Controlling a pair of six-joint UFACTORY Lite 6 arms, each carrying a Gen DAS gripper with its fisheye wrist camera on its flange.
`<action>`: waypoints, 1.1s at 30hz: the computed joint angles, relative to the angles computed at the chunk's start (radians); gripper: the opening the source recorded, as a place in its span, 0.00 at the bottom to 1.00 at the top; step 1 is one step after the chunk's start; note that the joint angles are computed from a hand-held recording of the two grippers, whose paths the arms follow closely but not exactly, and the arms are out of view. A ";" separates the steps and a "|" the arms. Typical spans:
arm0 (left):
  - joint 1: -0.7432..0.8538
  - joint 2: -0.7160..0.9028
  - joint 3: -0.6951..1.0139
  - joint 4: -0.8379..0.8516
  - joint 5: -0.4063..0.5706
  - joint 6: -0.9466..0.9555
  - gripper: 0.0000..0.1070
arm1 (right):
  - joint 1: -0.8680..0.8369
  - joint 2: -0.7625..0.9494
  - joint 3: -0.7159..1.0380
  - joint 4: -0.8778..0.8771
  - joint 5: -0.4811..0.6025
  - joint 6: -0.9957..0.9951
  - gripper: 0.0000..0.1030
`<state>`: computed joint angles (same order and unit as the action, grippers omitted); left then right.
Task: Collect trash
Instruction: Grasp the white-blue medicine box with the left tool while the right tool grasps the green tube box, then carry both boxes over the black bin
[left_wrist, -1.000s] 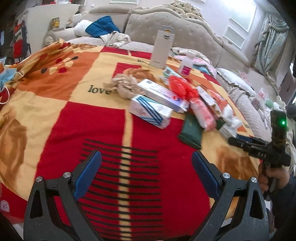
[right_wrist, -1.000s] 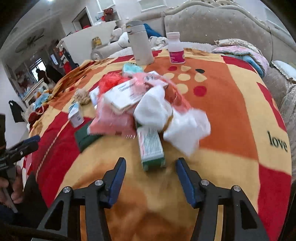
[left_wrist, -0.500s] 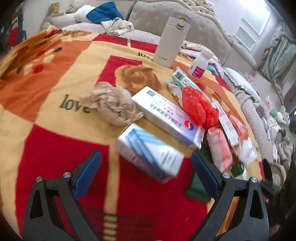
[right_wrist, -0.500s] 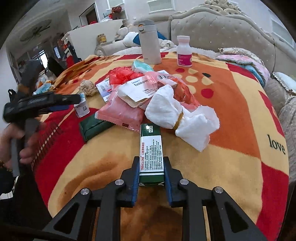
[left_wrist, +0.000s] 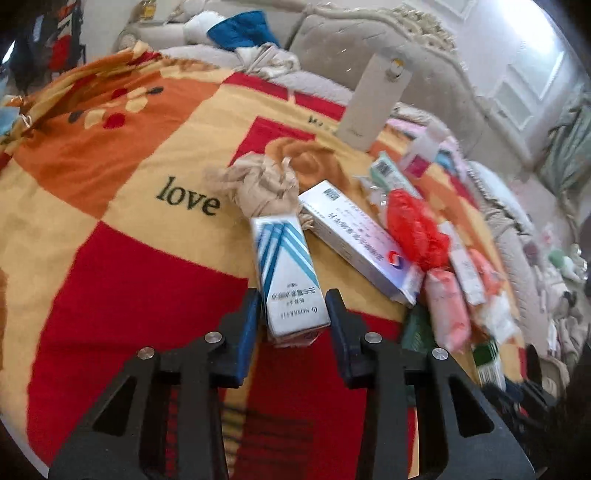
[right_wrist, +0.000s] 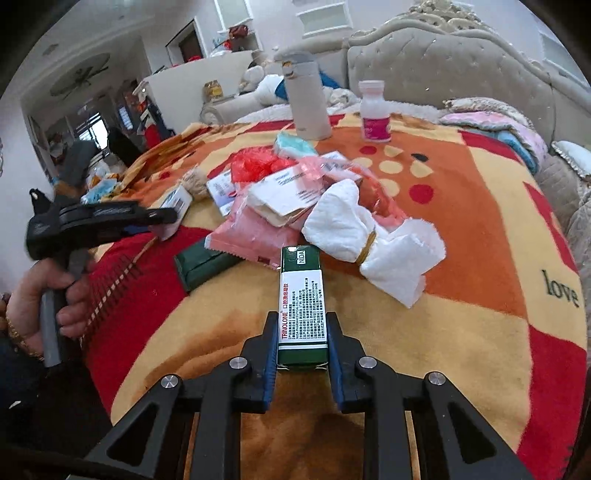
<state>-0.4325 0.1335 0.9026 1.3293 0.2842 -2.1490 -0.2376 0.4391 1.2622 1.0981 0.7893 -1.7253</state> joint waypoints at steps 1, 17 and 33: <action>-0.017 -0.059 -0.046 0.046 0.004 -0.030 0.31 | -0.006 -0.012 -0.010 0.003 -0.002 0.012 0.22; -0.403 -0.373 -0.179 -0.090 0.316 0.050 0.30 | -0.111 -0.548 -0.435 -0.019 0.044 0.154 0.22; -0.511 -0.248 -0.069 -0.138 0.408 0.092 0.29 | -0.187 -0.589 -0.461 -0.003 0.111 0.154 0.22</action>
<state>-0.9430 -0.1145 0.8339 1.1916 0.6919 -2.0573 -0.4242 -0.1495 0.8015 1.0955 0.9004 -1.5713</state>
